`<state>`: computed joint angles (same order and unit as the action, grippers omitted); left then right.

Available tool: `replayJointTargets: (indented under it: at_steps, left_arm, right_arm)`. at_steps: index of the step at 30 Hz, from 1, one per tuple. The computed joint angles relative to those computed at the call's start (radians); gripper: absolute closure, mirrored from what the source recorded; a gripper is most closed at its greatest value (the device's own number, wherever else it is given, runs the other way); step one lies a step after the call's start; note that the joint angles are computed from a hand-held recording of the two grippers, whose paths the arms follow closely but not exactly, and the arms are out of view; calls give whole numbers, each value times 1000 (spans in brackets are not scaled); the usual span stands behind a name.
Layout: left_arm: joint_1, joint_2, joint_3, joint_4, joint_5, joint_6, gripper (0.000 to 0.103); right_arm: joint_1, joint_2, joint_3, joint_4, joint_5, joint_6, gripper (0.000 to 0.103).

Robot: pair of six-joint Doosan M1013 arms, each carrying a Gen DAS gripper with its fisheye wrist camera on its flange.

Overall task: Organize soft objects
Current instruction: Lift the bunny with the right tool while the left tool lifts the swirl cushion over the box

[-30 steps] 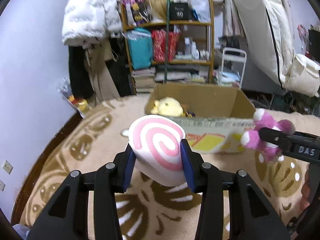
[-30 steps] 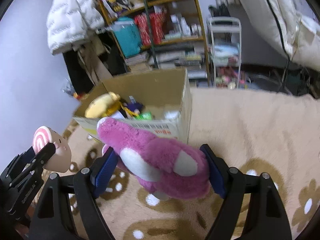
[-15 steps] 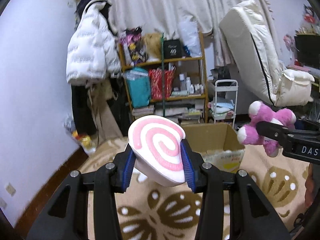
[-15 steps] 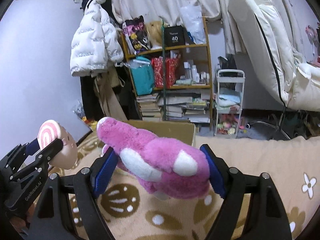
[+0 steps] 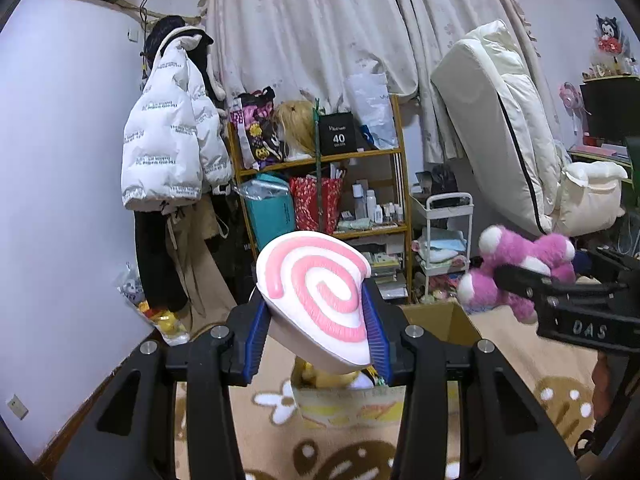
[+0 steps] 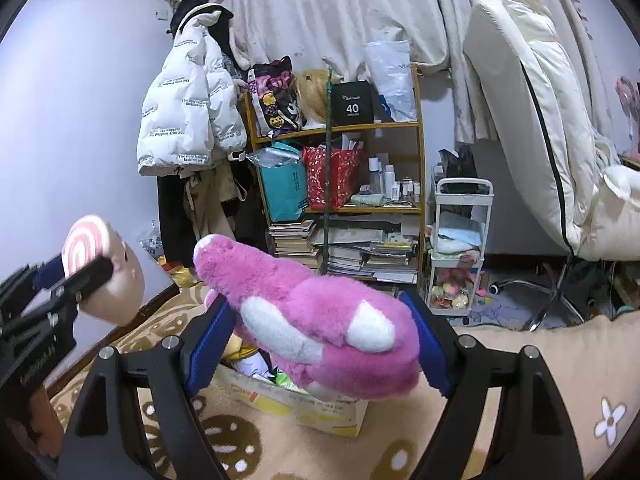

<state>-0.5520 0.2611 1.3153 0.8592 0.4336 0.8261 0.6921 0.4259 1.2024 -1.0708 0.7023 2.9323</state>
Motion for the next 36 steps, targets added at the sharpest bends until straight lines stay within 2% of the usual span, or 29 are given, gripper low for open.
replayJointTargets:
  at_steps: [6,9,19,36]
  left_arm:
    - [14,48,-77,-81,-17,118,60]
    - [13,71,-109,-78,-8,119,60]
    - [18,122,-138,-174,28,201,60]
    - [50,200,-192,-490,121,417,56]
  right_arm:
    - [-13,26,-46,35,0,-93,17]
    - [-22,46,-76,61,3,-148,17]
    - [-52,84,-114,115,-13,-194,17]
    - [-84,133,-125,304,-19,-308,17]
